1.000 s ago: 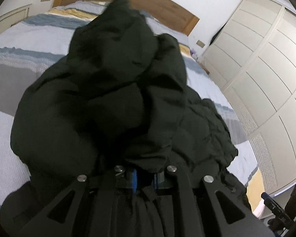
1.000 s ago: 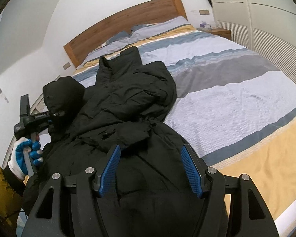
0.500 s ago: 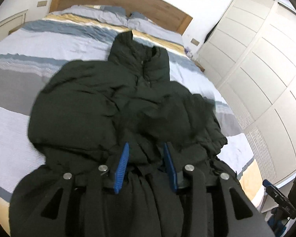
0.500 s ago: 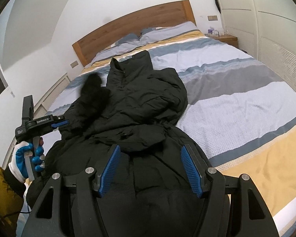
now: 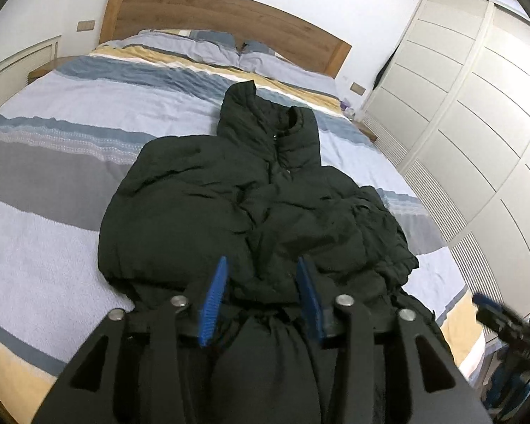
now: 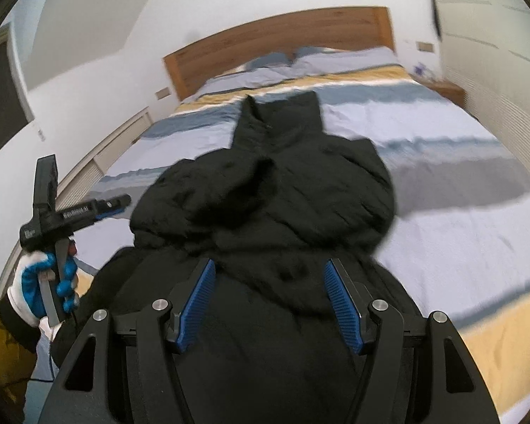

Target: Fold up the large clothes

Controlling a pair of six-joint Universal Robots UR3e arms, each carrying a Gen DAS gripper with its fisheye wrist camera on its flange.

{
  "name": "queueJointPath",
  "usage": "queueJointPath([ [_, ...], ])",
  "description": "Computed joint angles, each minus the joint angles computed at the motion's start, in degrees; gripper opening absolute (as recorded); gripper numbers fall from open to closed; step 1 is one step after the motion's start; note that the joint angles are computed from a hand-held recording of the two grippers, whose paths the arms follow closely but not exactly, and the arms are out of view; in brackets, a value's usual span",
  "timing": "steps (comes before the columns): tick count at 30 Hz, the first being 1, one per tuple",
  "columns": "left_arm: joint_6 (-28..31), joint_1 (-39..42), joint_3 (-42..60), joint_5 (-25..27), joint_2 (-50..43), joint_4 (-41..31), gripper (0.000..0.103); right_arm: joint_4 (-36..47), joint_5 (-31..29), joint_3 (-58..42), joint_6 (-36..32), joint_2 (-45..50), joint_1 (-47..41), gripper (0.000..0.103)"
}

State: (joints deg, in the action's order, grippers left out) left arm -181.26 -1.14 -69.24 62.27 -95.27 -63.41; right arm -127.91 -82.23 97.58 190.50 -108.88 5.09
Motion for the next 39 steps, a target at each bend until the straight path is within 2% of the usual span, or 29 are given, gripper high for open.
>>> queueJointPath([
  [8,-0.97,-2.24,5.34,0.98,-8.09,3.36,0.046,-1.13,-4.50,-30.11,-2.51,30.52,9.68,0.064],
  [12,-1.64,-4.03,7.81,2.55,-12.66,5.11,0.046,-0.34,-7.52,-38.09,-4.93,39.57,11.31,0.064],
  [19,-2.66,-6.15,10.51,7.94,-21.26,8.18,0.046,-0.50,-8.88,-36.58,-6.47,45.75,8.28,0.064],
  [26,-1.89,-5.36,5.44,6.58,-23.76,13.68,0.046,-6.89,-3.23,-27.61,-5.92,46.52,4.23,0.073],
  [32,-1.81,-8.16,7.89,12.79,-23.52,11.24,0.046,-3.78,-6.31,-29.21,-6.41,46.50,5.73,0.073],
  [35,-0.19,-9.47,8.30,16.63,-21.30,11.59,0.046,-1.18,-7.73,-27.99,-7.01,42.93,5.82,0.073],
  [39,-0.84,-9.66,16.36,17.90,-24.16,8.94,0.046,-0.97,-9.08,-28.99,-7.92,40.23,6.22,0.073],
])
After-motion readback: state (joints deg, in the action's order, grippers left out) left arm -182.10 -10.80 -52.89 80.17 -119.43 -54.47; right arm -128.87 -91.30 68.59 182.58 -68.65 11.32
